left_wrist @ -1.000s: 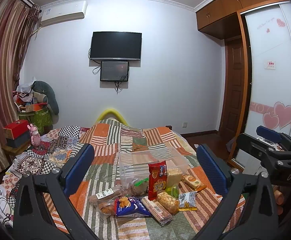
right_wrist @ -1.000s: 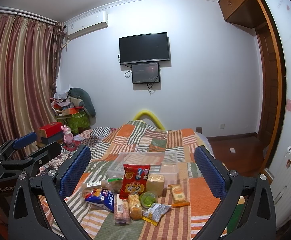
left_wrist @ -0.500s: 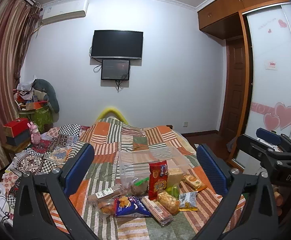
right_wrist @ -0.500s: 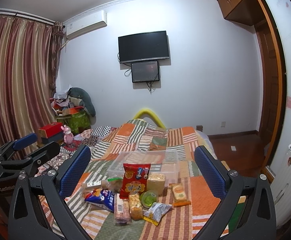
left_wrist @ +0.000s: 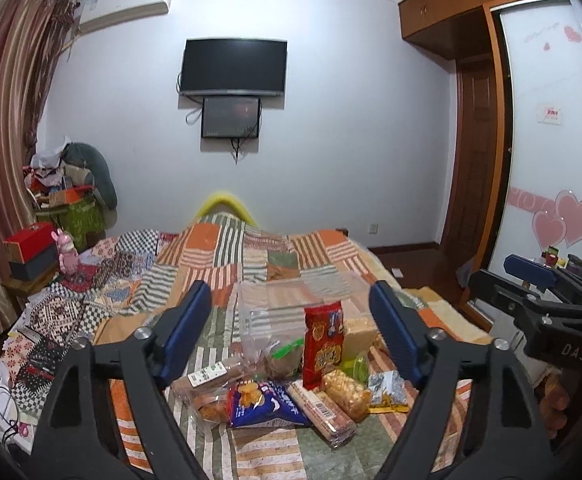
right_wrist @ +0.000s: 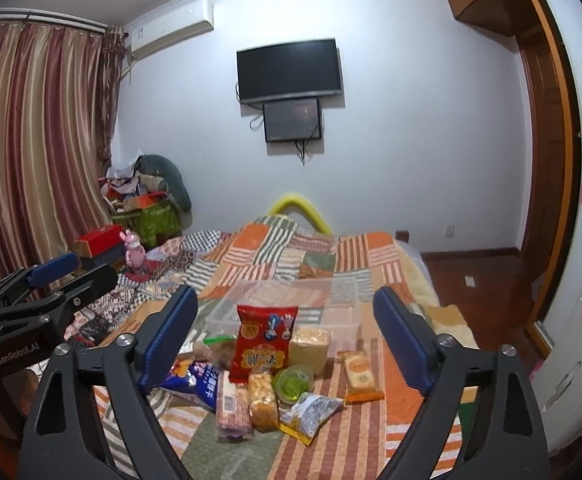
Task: Organize snacks
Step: 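Grasp the orange-label rice cake with the right tool while the left tool grasps the biscuit tube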
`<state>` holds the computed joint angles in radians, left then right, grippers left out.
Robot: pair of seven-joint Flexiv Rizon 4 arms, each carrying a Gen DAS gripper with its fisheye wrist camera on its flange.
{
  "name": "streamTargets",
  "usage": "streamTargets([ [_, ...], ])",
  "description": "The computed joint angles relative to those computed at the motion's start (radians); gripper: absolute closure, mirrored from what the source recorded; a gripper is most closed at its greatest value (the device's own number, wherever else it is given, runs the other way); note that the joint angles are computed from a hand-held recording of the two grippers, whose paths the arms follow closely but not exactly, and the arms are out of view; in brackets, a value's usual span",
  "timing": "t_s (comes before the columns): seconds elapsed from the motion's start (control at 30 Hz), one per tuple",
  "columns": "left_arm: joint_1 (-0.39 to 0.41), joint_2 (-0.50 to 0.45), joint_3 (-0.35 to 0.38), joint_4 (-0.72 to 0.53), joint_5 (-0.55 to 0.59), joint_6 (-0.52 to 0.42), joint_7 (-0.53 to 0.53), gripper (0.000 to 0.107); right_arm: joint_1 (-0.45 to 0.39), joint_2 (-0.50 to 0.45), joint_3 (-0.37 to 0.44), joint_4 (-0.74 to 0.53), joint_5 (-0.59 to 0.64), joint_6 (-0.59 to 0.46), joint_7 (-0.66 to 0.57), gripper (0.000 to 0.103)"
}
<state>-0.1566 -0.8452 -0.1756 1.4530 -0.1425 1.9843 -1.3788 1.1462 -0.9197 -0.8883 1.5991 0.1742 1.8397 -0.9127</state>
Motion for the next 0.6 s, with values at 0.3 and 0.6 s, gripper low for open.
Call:
streamTargets([
  [0.3,0.01,-0.072,0.022,-0.11,-0.058,-0.224,0.046,0.05,-0.189,0.054,0.211,-0.041,-0.128,-0.089,0.038,0.039],
  [0.6,-0.011,-0.183,0.134,-0.314,-0.116,-0.524,0.039,0.05,-0.368,0.055,0.384,-0.104,-0.291,-0.225,0.113,0.044],
])
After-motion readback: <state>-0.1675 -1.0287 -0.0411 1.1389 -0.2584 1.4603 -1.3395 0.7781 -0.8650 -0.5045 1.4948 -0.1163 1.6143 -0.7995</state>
